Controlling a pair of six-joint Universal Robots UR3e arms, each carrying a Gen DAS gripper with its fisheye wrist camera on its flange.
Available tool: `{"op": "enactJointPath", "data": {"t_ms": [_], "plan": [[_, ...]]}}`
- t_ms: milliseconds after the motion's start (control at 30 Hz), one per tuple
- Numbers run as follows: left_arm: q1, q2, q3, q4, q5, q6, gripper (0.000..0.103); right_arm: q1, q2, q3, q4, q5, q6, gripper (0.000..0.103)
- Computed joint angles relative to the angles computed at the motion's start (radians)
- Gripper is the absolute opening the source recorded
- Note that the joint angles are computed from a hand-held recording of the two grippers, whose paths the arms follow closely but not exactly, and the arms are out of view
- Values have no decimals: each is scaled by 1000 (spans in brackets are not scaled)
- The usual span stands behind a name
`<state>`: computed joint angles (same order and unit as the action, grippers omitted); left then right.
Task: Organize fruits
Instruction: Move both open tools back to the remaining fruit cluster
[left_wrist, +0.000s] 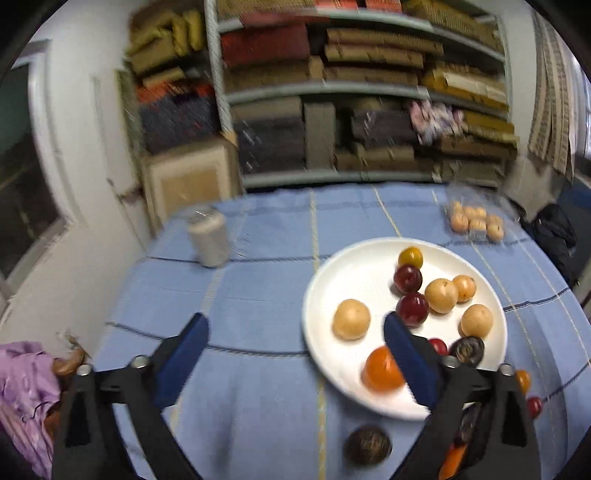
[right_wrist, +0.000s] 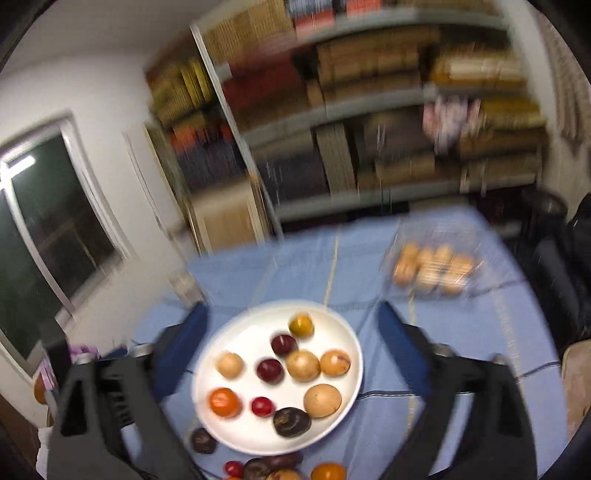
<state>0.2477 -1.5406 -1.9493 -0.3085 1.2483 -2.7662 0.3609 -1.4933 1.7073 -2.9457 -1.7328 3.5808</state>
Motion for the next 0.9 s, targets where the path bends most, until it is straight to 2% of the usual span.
{"op": "enactJointPath", "data": {"t_ms": [67, 133, 167, 200, 333, 367, 400, 433, 467, 533, 667, 767, 900], "plan": [[80, 170, -196, 62, -67, 32, 99, 81, -92, 135, -122, -108, -2, 98], [118, 275, -342, 95, -95, 77, 99, 209, -137, 301, -281, -275, 4, 98], [115, 298, -391, 119, -89, 86, 99, 242, -133, 341, -328, -321, 9, 98], [108, 312, -444, 153, -77, 95, 99, 313, -92, 419, -443, -425, 34, 98], [-2, 193, -562, 365, 49, 80, 99, 405, 59, 615, -699, -585, 173, 99], [-37, 145, -557, 401, 87, 86, 99, 401, 66, 655, -682, -589, 227, 99], [-80, 94, -548, 446, 137, 95, 99, 374, 32, 683, -593, -551, 279, 99], [-95, 64, -547, 480, 158, 98, 99, 319, -19, 722, -567, -452, 279, 99], [-108, 38, -539, 499, 173, 94, 99, 283, -28, 747, -600, -390, 276, 99], [-98, 23, -516, 461, 150, 90, 99, 249, -29, 802, -692, -345, 310, 99], [-112, -51, -424, 381, 159, 51, 99, 235, -40, 804, -661, -311, 316, 99], [-130, -107, -330, 280, 183, 20, 99, 266, -18, 771, -623, -330, 299, 99], [-97, -121, -280, 184, 157, -16, 99, 254, -18, 709, -492, -311, 288, 99]]}}
